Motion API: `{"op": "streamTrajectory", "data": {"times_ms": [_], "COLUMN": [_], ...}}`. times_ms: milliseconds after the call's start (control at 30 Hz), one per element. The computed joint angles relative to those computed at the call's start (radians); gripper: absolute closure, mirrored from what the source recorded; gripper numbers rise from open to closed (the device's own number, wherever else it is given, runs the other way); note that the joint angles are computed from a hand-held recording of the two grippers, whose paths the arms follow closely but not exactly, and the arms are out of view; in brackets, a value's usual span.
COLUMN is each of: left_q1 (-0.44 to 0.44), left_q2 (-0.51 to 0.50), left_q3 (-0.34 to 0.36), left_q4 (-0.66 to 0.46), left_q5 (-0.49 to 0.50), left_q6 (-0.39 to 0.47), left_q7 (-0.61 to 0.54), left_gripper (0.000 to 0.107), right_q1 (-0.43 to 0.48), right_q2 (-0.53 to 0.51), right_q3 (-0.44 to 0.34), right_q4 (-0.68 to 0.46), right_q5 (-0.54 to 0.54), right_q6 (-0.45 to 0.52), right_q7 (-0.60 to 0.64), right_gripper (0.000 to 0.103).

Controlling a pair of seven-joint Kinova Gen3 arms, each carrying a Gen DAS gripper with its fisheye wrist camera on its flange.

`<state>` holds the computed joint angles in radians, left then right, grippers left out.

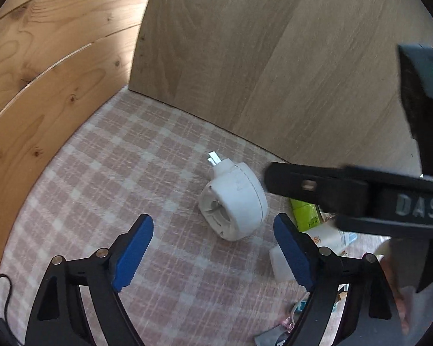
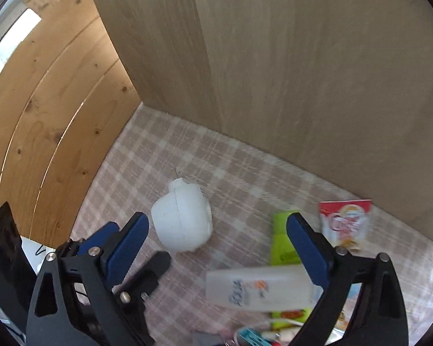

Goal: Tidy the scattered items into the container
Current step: 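Reach the right gripper to the white plug-in device and close on it, then carry the white plug-in device in the right gripper to the black bin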

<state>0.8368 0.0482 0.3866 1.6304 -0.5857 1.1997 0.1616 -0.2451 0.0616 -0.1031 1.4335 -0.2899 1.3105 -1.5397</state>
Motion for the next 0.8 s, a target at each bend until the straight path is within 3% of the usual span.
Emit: {"op": "streamTrajectory", "data": {"times_ms": [200,300,567,800], "left_q1": [0.015,0.014,0.0,0.005], "left_q2": [0.02,0.02,-0.001,-0.007], "left_q3": [-0.011,-0.016,-0.015,0.01], "left_q4": [0.003,0.009,0.03,0.011], "left_q5": [-0.023,-0.021,-0.015,-0.012], "left_q6": [-0.035,-0.051,-0.127,-0.113], "left_q7": [0.012,0.028,0.019,0.03], "left_gripper": [0.034,0.036,0.06,0.062], "right_q1": [0.005,-0.002,0.036,0.056], "right_q2": [0.05,0.063,0.095,0.082], "right_q3": [-0.004,-0.01,-0.014,-0.006], "right_q4": [0.002,0.013,0.042,0.046], "right_q5": [-0.057,-0.053,-0.202,-0.217], "right_q6": [0.0,-0.011,-0.001,0.023], "right_q7": [0.01,-0.001,0.04,0.054], "right_gripper": [0.007,0.023,0.047,0.047]}}
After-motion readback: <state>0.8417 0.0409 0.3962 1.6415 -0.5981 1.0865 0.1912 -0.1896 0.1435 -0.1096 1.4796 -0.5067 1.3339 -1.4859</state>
